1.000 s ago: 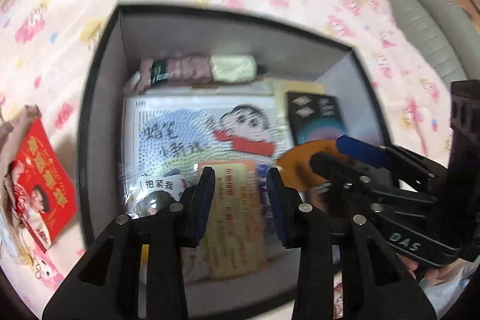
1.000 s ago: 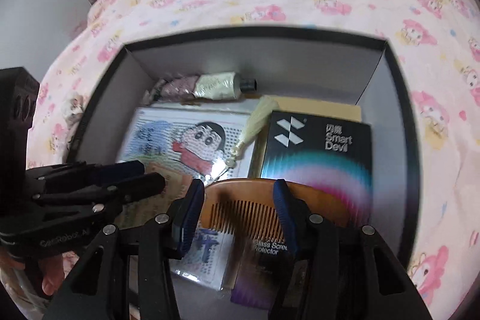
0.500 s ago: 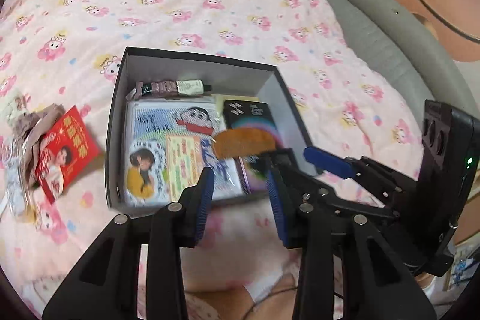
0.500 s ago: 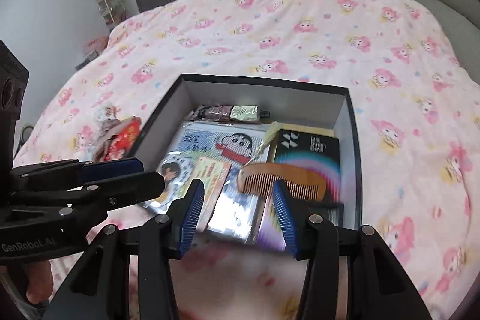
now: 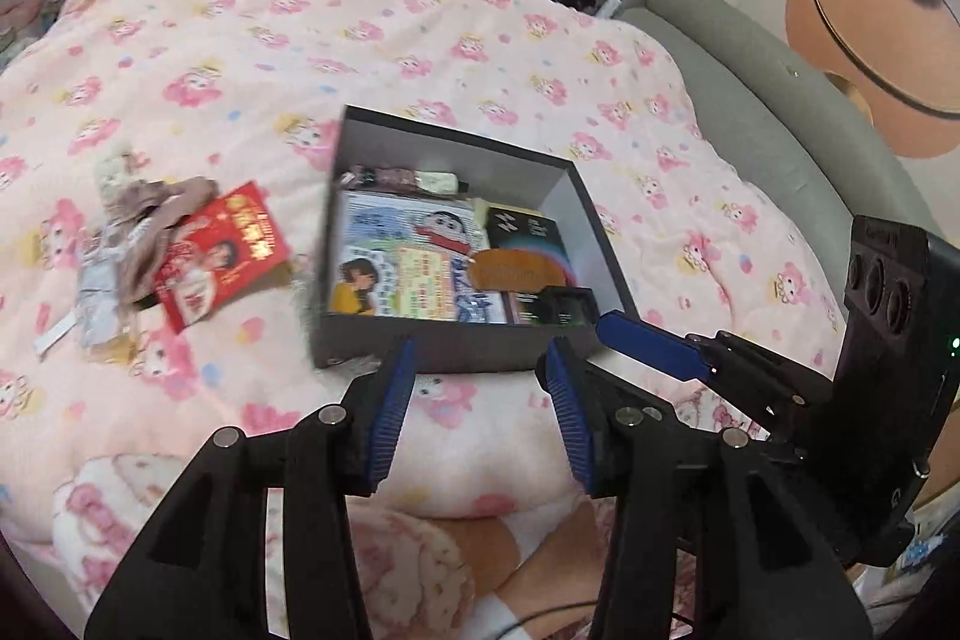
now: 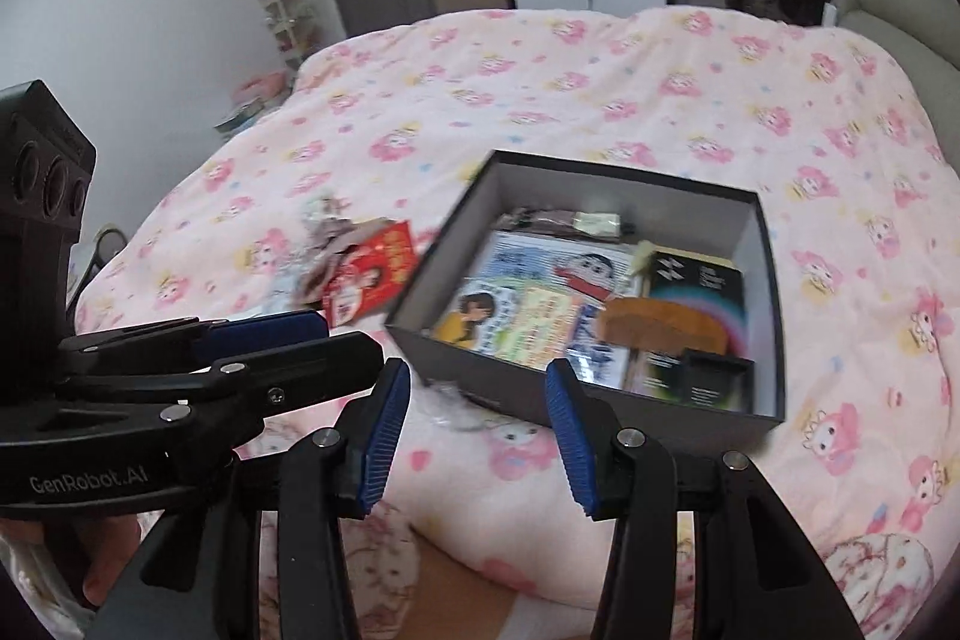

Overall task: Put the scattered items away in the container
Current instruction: 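Move both grippers back from the box toward the remaining items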

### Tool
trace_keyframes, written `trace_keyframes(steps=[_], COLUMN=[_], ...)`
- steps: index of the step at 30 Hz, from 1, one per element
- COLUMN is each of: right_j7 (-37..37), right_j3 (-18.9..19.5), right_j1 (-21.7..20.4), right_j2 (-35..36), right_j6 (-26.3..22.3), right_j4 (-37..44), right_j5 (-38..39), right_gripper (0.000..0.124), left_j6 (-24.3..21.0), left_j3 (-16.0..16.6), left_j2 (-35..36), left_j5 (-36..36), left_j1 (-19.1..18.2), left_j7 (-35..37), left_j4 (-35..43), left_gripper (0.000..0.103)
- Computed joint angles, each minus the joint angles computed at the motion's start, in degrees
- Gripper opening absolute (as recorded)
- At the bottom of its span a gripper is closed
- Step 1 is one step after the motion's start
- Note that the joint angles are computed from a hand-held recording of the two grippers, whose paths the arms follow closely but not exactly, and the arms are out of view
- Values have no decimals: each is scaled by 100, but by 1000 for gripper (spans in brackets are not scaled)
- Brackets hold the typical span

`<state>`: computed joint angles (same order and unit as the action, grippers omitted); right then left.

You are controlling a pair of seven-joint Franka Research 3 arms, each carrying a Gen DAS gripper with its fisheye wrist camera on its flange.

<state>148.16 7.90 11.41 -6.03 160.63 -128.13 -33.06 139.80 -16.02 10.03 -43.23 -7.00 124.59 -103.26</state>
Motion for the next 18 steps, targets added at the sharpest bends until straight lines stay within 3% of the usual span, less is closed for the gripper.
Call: trace_keyframes(steps=[10,15,18], right_j7=[-708,-1624,-2411], right_j3=[-112,-159,8], right_j1=[679,967,935], right_j2=[1041,1762,2248], right_j6=[56,-55,-142], right_j4=[1174,1987,2508], right_j5=[376,1190,2036], right_gripper=[44,44,44], left_j6=[236,229,164], left_j3=[395,537,559], left_j2=[-340,-197,-12], left_j5=[-122,-263,-366], left_j1=[356,631,816], left_j7=[21,4,-16], left_j4=[-430,-398,-292], left_gripper=[46,46,46])
